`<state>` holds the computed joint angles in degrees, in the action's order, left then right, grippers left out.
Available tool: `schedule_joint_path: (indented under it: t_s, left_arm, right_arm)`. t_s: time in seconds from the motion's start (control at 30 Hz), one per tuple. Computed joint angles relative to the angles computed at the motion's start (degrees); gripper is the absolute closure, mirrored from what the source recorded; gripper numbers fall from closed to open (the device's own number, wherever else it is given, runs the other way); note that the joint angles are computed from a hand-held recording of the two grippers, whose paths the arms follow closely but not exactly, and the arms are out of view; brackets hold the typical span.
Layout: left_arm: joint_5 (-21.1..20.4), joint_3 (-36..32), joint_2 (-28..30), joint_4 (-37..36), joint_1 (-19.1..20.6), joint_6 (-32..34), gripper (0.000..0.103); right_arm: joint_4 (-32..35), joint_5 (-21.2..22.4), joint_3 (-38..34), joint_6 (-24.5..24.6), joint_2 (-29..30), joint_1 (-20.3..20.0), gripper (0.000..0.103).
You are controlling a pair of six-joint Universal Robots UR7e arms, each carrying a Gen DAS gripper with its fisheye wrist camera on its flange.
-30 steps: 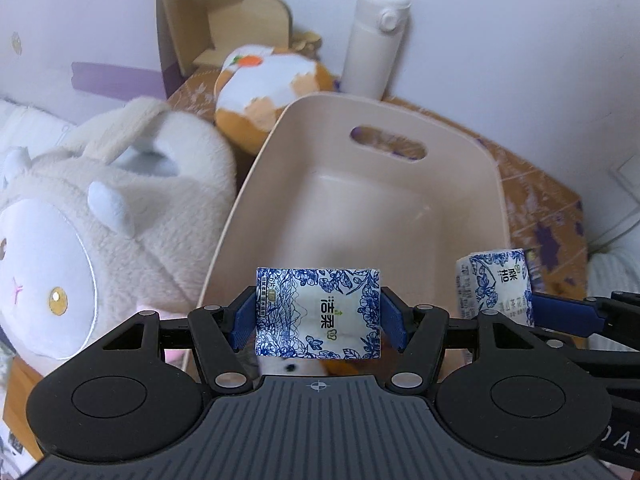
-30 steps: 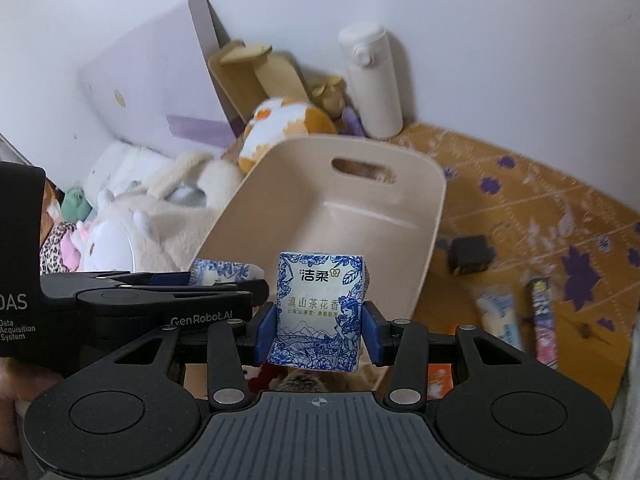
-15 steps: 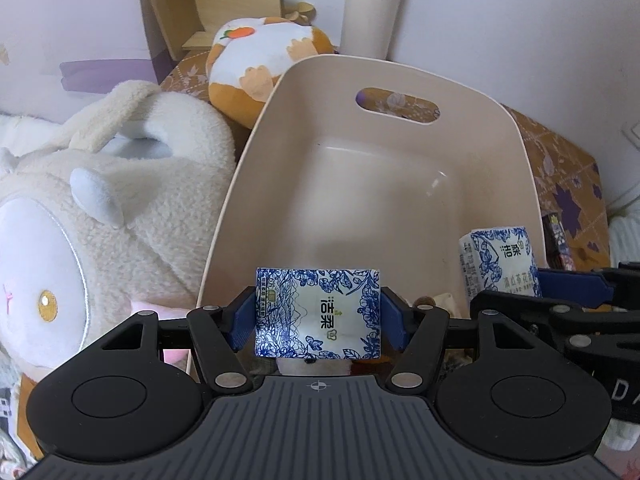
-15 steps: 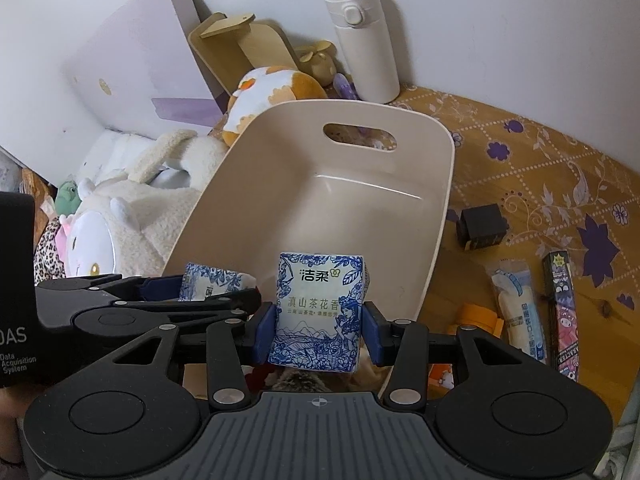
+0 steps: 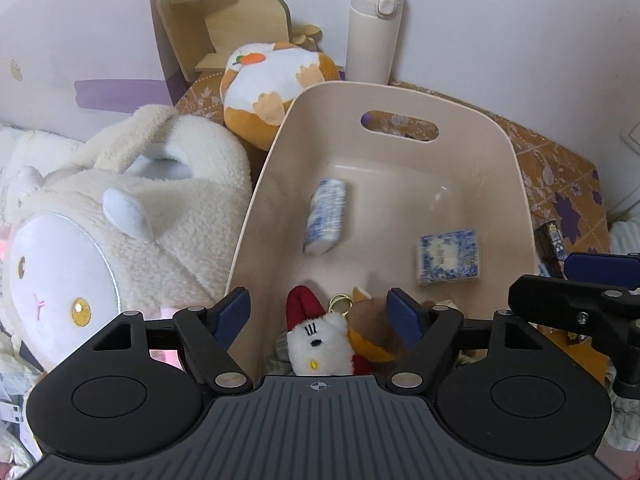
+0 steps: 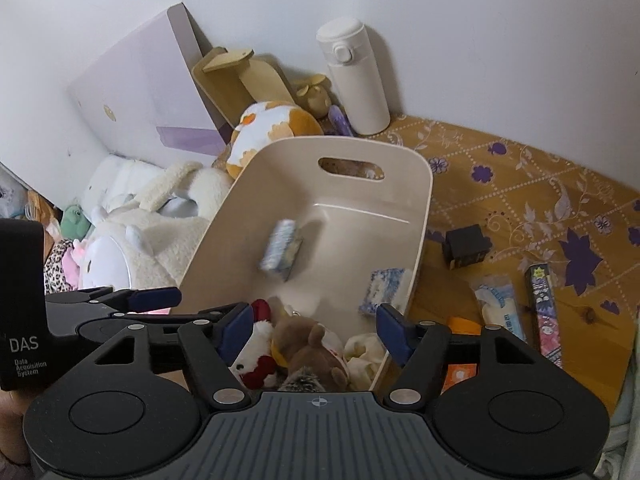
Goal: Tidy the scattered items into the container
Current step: 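Open both grippers to drop the tissue packs into the basket, then move both grippers back toward the orange bottle and the character box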
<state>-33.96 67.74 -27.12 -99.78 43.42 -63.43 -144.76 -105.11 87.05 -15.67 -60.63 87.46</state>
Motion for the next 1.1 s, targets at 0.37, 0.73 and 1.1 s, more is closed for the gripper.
schedule_joint_path:
  t_s: [0.37, 0.73, 1.1]
  left_arm:
    - [-0.3, 0.3, 0.8, -4.2, -2.0, 4.6, 0.026]
    - [-1.7, -2.9, 4.5, -9.7, -3.9, 12.9, 0.026]
    - [-5.1, -9.9, 11.2, -12.3, -5.2, 20.9, 0.026]
  right_arm:
    - [-3.2, 0.1, 4.0, -0.9, -4.2, -0.3, 0.032]
    - [-7.0, -1.1, 9.7, -0.9, -10.6, -2.8, 0.032]
    - [-8.5, -1.4, 13.4, -0.7, -15.7, -7.5, 0.032]
